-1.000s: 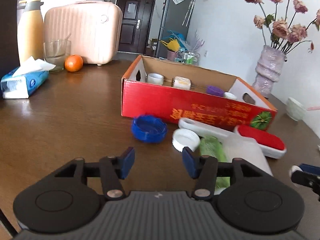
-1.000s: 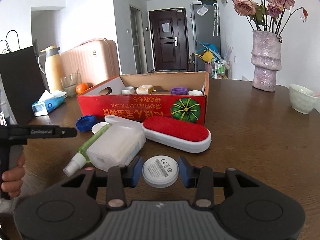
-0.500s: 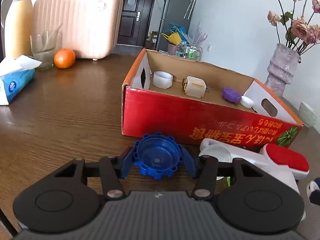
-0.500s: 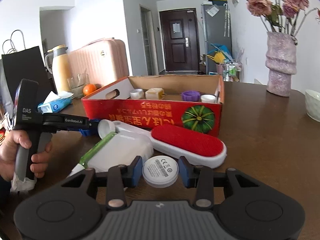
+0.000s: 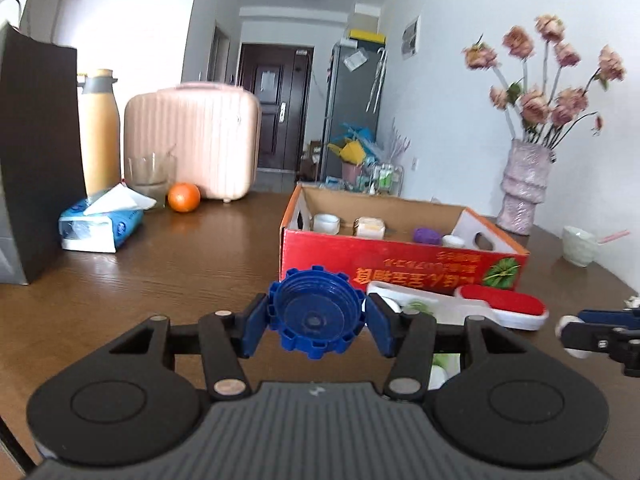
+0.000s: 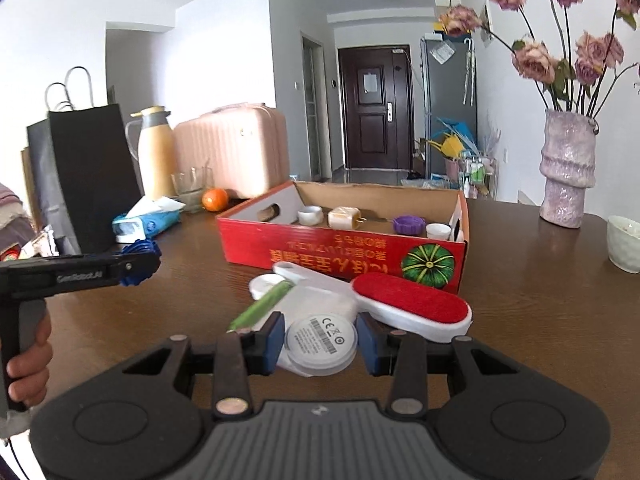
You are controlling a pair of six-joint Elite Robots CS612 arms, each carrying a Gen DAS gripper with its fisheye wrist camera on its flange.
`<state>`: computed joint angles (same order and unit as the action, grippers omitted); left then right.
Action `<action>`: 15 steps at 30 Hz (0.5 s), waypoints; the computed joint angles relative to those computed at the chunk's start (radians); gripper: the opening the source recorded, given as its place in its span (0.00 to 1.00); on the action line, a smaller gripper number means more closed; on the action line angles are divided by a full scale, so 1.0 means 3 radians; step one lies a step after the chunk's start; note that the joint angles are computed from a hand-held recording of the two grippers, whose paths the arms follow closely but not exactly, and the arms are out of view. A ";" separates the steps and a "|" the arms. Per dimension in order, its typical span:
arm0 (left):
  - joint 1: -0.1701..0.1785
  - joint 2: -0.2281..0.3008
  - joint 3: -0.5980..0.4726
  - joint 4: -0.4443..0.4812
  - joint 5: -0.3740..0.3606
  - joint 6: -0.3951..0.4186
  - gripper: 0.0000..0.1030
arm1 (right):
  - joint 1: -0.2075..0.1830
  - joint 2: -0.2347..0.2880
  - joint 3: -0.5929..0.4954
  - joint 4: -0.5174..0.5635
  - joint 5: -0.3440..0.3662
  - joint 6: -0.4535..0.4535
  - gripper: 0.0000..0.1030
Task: Organize rigid objects
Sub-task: 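Close the left tool on the blue cap, then carry the blue cap and round white container with both tools over the box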
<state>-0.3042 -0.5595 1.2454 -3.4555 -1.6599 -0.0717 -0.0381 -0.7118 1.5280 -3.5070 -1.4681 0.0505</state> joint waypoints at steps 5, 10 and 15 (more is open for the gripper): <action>0.0011 -0.0178 0.0346 -0.0313 -0.0062 -0.0073 0.52 | 0.0056 -0.0093 0.0191 -0.0153 -0.0022 -0.0029 0.38; 0.0006 -0.0285 0.0614 -0.0501 -0.0091 0.0007 0.52 | 0.0082 -0.0157 0.0353 -0.0349 -0.0093 -0.0022 0.38; -0.0007 -0.0348 0.0829 -0.0604 -0.0086 0.0018 0.52 | 0.0090 -0.0175 0.0479 -0.0517 -0.0142 0.0065 0.38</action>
<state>-0.3062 -0.6639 1.4940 -3.6368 -1.6857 -0.0664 -0.0111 -0.7642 1.6716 -3.6620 -1.5108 0.0701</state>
